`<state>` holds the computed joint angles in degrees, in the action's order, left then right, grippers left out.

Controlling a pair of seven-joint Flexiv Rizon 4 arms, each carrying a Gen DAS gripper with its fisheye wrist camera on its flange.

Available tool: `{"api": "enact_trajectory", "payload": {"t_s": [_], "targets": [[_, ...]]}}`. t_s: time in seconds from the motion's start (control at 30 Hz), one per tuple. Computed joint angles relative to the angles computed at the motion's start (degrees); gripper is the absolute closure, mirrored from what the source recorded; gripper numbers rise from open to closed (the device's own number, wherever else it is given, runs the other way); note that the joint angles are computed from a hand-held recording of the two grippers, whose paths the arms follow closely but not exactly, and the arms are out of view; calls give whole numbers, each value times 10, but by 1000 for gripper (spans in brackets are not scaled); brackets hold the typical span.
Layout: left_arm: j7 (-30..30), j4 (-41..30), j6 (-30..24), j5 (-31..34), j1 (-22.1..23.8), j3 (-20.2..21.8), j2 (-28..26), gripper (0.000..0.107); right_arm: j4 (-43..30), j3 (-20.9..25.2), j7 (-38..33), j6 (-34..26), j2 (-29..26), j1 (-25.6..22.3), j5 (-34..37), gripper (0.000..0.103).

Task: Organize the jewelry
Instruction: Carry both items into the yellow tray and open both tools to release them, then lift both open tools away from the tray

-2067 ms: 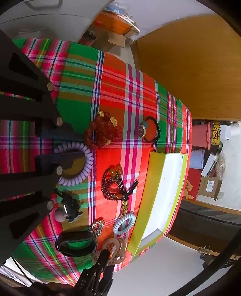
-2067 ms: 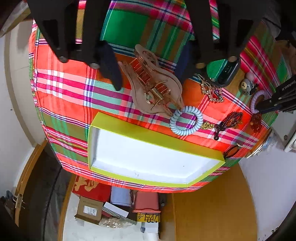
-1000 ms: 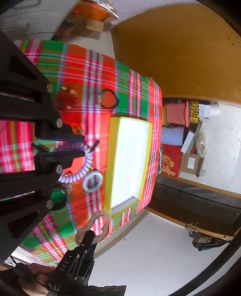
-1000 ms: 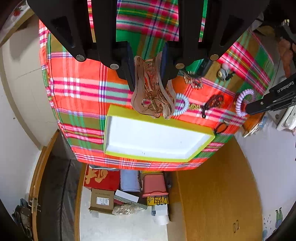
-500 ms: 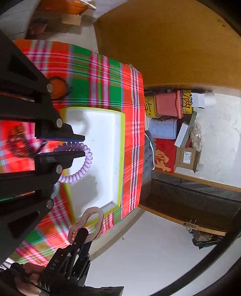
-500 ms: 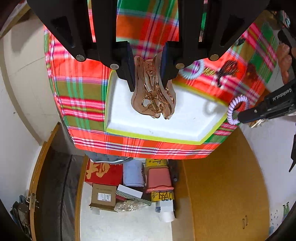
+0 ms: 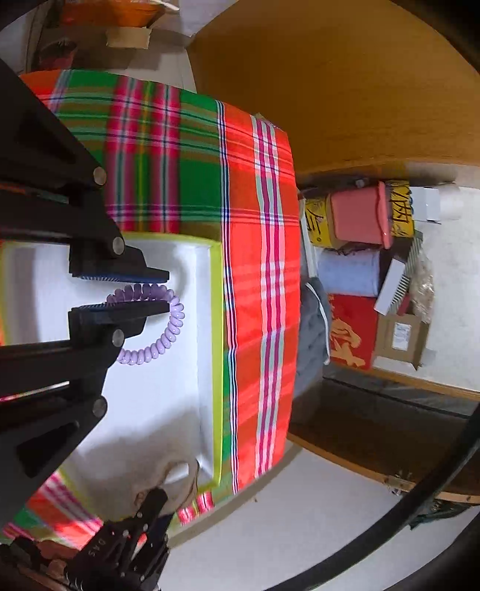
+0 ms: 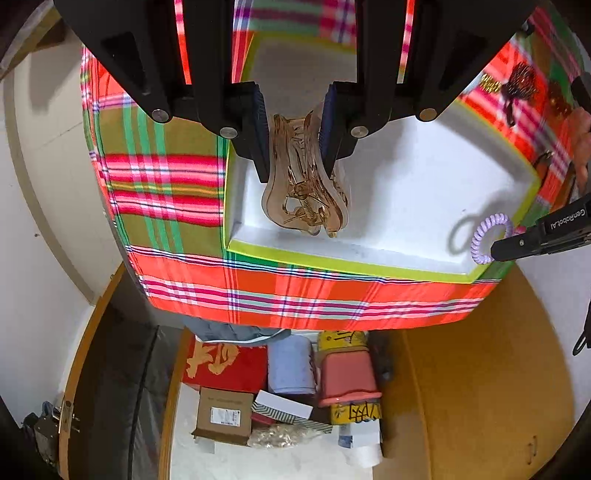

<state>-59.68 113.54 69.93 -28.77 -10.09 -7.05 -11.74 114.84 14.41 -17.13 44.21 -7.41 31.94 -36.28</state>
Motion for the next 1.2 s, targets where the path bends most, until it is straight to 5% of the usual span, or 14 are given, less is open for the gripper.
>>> {"api": "enact_trajectory", "payload": {"t_s": [0.5, 0.57, 0.73, 1.2], "targets": [[-104, -52, -24, 119, -4, 23, -45, 97, -25, -14, -20, -16, -34, 0, -1, 78], [-98, -50, -24, 110, 2, 16, -45, 97, -22, -14, -19, -10, -32, 0, -2, 76], [-77, -41, -24, 68, 13, 3, -40, 97, -9, -13, -5, 7, -20, 1, -23, 48], [-7, 46, 7, -42, 12, 4, 50, 86, 20, 11, 45, 8, 38, 3, -44, 47]]}}
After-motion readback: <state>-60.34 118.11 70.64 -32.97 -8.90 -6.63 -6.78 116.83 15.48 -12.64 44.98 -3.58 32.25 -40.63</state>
